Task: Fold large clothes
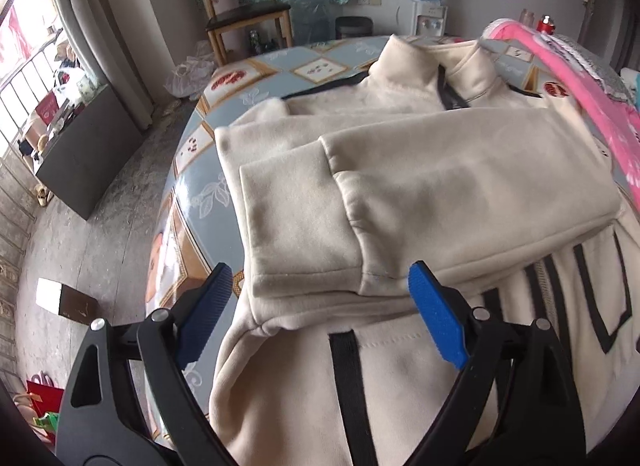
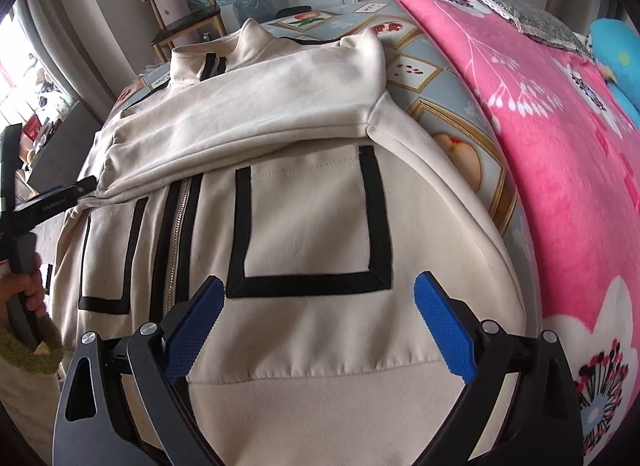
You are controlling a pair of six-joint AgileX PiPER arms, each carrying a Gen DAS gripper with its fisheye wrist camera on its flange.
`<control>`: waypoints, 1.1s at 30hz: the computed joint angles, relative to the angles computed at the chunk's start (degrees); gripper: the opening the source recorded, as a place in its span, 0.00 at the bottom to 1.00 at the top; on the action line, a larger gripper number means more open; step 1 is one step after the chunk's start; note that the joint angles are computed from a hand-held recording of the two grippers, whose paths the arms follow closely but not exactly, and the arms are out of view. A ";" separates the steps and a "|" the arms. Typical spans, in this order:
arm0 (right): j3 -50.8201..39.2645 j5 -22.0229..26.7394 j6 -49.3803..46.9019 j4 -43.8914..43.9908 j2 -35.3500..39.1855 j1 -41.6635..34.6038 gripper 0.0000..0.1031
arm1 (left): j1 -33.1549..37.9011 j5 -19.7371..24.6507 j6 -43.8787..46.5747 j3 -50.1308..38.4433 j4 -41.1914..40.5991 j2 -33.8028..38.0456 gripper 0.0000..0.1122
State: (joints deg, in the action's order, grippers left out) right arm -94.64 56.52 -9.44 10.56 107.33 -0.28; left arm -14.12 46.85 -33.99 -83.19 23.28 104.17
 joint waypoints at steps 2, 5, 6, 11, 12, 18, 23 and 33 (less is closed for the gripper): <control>0.68 -0.43 -0.30 -0.01 -0.10 -0.17 0.91 | -1.70 1.04 -0.25 1.55 1.48 -2.04 0.77; 2.62 -1.76 -0.91 -0.38 -0.37 -0.24 0.91 | -3.55 2.21 0.33 3.49 1.25 -3.99 0.77; 3.81 -2.54 -0.90 -0.99 -0.65 -0.18 0.91 | -4.32 2.57 0.34 4.58 1.20 -4.58 0.77; 8.30 -3.92 -2.61 1.10 -2.17 -2.80 0.91 | -7.95 3.64 -2.32 9.92 1.76 -6.21 0.77; 8.76 -4.02 -3.10 1.63 -2.38 -3.23 0.91 | -8.36 3.57 -3.10 10.76 1.94 -6.37 0.77; 10.41 -3.76 -5.76 4.02 -5.36 -5.32 0.91 | -12.20 4.20 -8.56 14.66 5.05 -8.44 0.77; 10.81 -2.88 -7.43 5.53 -8.00 -7.13 0.91 | -14.75 5.64 -12.33 15.89 7.64 -8.41 0.77; 10.50 -1.34 -7.64 6.64 -10.37 -9.80 0.91 | -14.64 4.88 -14.33 16.75 8.04 -8.49 0.79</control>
